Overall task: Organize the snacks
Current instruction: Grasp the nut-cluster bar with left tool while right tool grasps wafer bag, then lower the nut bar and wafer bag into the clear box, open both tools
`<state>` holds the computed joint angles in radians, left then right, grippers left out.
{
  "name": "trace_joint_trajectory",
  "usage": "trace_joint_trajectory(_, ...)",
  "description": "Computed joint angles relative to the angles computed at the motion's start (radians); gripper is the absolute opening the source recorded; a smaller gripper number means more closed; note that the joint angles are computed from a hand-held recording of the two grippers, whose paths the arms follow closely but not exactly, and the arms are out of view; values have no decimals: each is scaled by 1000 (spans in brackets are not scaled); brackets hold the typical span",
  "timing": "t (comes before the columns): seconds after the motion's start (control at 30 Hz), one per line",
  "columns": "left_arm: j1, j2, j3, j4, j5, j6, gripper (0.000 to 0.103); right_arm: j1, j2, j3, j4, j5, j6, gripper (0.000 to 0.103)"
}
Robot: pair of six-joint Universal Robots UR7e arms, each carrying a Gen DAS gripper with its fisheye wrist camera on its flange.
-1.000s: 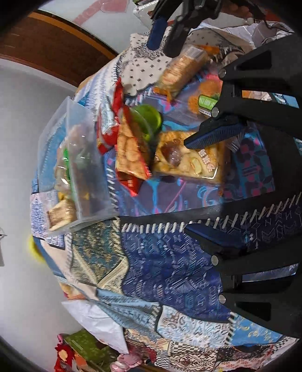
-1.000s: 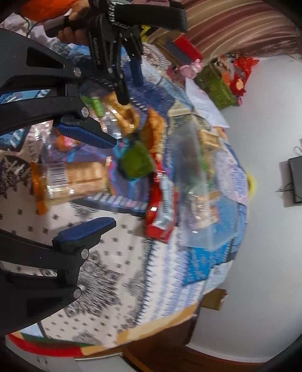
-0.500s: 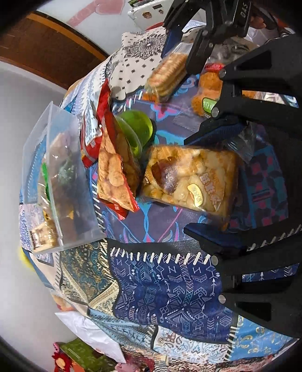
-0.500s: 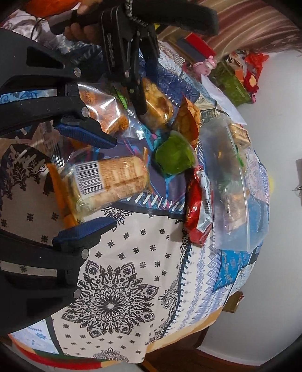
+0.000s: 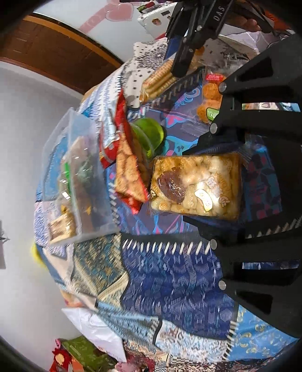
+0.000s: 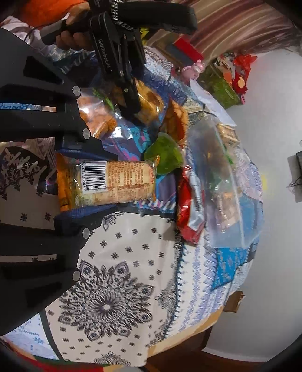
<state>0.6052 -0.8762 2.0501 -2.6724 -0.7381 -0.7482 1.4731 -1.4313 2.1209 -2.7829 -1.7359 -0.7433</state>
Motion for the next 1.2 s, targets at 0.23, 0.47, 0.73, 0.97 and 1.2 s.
trace_joint_trajectory(0.23, -31, -54, 23, -8, 74, -19, 46, 20, -19, -11, -40, 43, 20, 32)
trace_joint_trajectory(0.47, -41, -59, -12, -80, 132, 63, 46, 51, 3, -60, -82, 75, 36, 32)
trace_joint_trajectory(0.73, -17, -15, -115, -182, 160, 202, 46, 90, 70, -153, -130, 99, 46, 32)
trace_joint_trajectory(0.97, 26, 45, -225, -246, 164, 324, 46, 112, 135, -234, -156, 119, 60, 32)
trace_joint_trajectory(1.2, 81, 106, -341, -257, 155, 390, 46, 133, 229, -336, -144, 126, 77, 32)
